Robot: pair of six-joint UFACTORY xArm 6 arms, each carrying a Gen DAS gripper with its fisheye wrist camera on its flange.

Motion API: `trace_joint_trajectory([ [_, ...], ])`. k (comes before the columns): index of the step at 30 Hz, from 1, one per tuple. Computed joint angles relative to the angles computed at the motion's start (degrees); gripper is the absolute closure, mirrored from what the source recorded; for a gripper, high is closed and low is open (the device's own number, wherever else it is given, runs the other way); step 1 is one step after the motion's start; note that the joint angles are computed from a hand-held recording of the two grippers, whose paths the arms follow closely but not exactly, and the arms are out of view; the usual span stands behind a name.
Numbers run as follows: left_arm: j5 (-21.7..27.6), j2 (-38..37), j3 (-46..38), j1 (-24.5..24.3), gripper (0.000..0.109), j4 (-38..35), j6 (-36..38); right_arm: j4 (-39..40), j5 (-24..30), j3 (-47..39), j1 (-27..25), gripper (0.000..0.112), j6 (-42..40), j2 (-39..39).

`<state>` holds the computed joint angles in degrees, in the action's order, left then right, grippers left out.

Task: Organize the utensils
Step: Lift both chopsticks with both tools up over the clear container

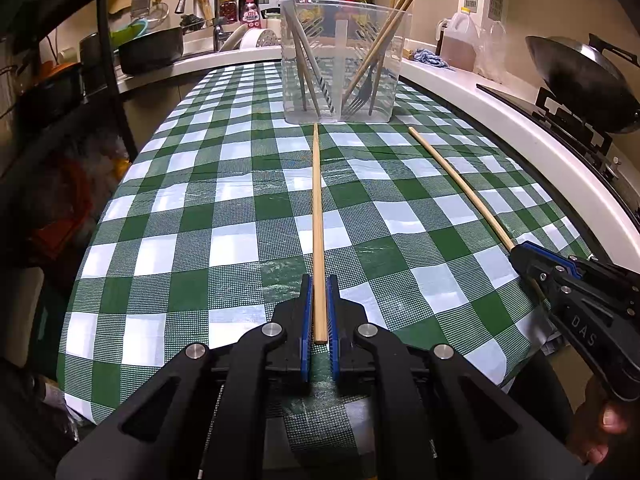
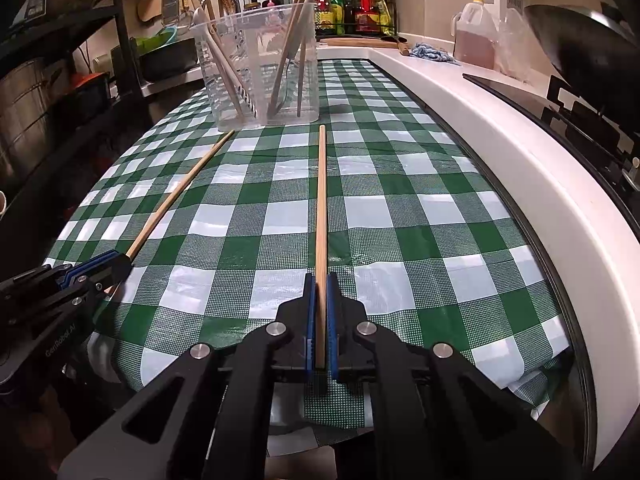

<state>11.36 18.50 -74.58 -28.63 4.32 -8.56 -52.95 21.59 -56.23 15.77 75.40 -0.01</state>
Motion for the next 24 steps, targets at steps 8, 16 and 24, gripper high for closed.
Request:
trace_joint_trajectory([
  [8, -4.45, -4.11, 4.04, 0.48, 0.102, 4.19, -1.72, -5.46, 4.4, 0.07, 2.38, 0.107, 2.67, -6.05],
  [16, -10.63, -9.92, 8.04, 1.95, 0.102, 8.57, -5.06, -8.45, 7.52, -0.25, 3.61, 0.107, 2.48, -11.51],
  [24, -13.69, -11.47, 5.97, 2.85, 0.102, 8.7, -2.74, -8.2, 7.03, -4.04, 2.71, 0.107, -0.66, -11.72],
])
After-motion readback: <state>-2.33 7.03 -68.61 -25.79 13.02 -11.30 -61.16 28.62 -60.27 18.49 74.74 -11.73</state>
